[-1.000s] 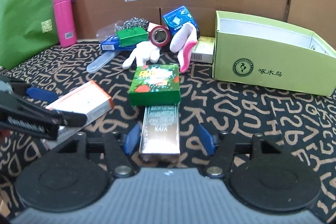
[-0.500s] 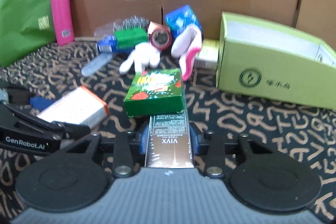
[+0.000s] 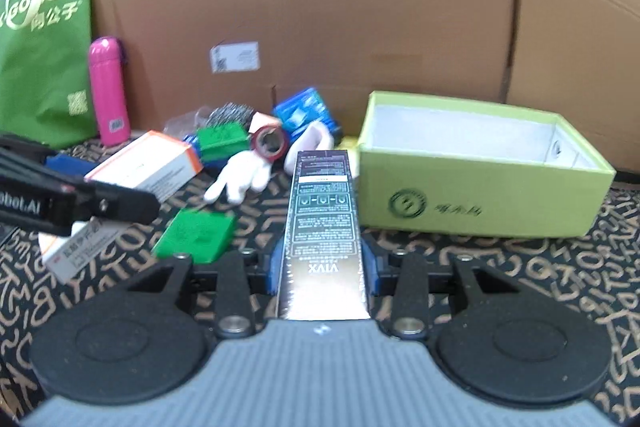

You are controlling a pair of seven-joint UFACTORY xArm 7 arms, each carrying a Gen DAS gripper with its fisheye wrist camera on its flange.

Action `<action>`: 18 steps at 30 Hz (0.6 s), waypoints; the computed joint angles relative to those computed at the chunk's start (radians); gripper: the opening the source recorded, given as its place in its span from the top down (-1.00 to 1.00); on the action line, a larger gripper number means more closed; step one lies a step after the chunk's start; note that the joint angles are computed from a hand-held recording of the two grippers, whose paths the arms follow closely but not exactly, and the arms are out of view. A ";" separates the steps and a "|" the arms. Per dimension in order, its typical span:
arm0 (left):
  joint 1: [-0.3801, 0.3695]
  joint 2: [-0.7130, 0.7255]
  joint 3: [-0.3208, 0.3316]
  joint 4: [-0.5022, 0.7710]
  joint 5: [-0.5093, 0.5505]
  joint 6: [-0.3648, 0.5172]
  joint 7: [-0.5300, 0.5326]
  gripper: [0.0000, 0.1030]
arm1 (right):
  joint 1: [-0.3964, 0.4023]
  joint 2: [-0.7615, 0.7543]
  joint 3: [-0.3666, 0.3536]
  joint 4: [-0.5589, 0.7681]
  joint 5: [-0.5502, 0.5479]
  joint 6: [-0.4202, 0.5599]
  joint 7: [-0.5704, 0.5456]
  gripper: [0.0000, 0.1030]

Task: Organize objects
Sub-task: 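Carry both boxes into the lime-green shoebox and open both grippers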

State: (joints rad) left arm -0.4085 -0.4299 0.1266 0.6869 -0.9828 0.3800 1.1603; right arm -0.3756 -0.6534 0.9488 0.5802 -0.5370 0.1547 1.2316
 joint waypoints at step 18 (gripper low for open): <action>0.000 0.638 -0.256 0.672 0.317 -0.066 -0.523 -0.35 | -0.476 0.155 0.025 0.117 -0.046 -0.125 -0.145 0.26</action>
